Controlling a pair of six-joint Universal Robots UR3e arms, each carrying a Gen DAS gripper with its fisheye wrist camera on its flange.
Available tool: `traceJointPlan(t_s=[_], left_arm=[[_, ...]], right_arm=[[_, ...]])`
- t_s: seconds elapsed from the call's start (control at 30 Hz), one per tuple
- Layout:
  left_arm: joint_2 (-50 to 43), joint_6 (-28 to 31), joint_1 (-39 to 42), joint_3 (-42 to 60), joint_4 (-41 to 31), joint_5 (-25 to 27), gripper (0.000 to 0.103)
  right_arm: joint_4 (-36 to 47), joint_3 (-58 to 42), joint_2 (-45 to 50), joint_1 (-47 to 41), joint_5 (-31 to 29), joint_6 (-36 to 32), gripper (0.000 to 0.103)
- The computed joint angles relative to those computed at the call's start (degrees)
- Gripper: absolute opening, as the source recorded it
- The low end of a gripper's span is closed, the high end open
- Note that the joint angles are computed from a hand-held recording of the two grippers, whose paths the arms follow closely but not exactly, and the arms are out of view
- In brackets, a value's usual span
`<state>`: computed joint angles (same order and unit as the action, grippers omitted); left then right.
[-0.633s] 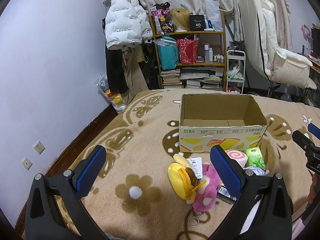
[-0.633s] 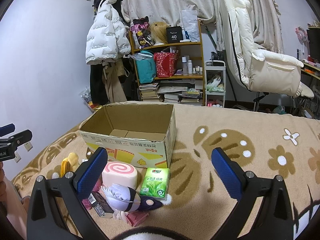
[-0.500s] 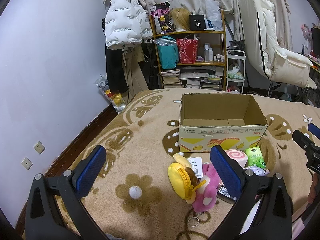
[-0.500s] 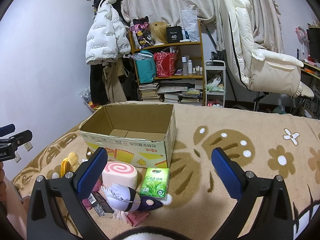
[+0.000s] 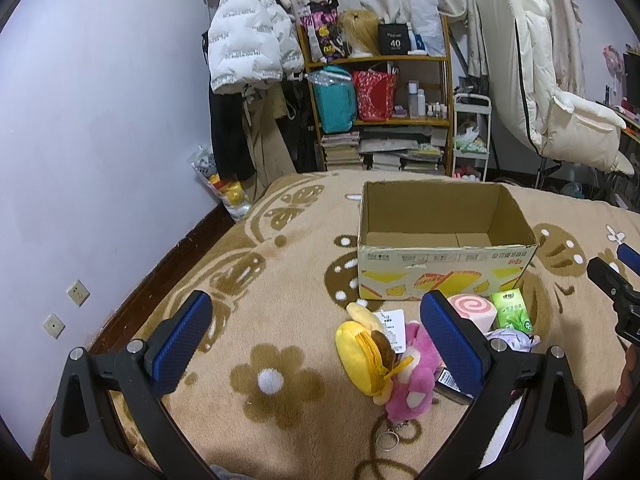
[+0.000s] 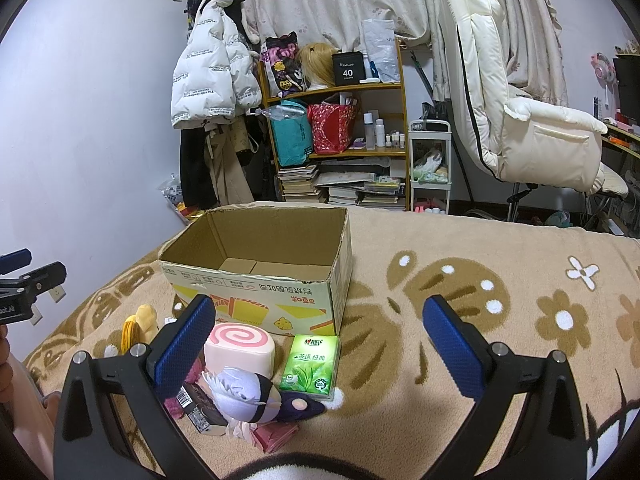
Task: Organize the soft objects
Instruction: 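Grasp the yellow banana plush with the left tool while the right tool grasps the lavender doll plush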
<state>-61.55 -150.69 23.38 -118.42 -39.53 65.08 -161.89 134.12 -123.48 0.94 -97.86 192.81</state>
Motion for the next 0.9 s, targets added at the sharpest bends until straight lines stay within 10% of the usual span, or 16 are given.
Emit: traceJointPlan(t_s=[0.9], left_arm=[[-20.2, -5.4, -10.2, 23.3, -14.3, 10.2, 0.103]], right_arm=[[1.4, -7.1, 15.1, 6.5, 1.3, 1.6, 0.103]])
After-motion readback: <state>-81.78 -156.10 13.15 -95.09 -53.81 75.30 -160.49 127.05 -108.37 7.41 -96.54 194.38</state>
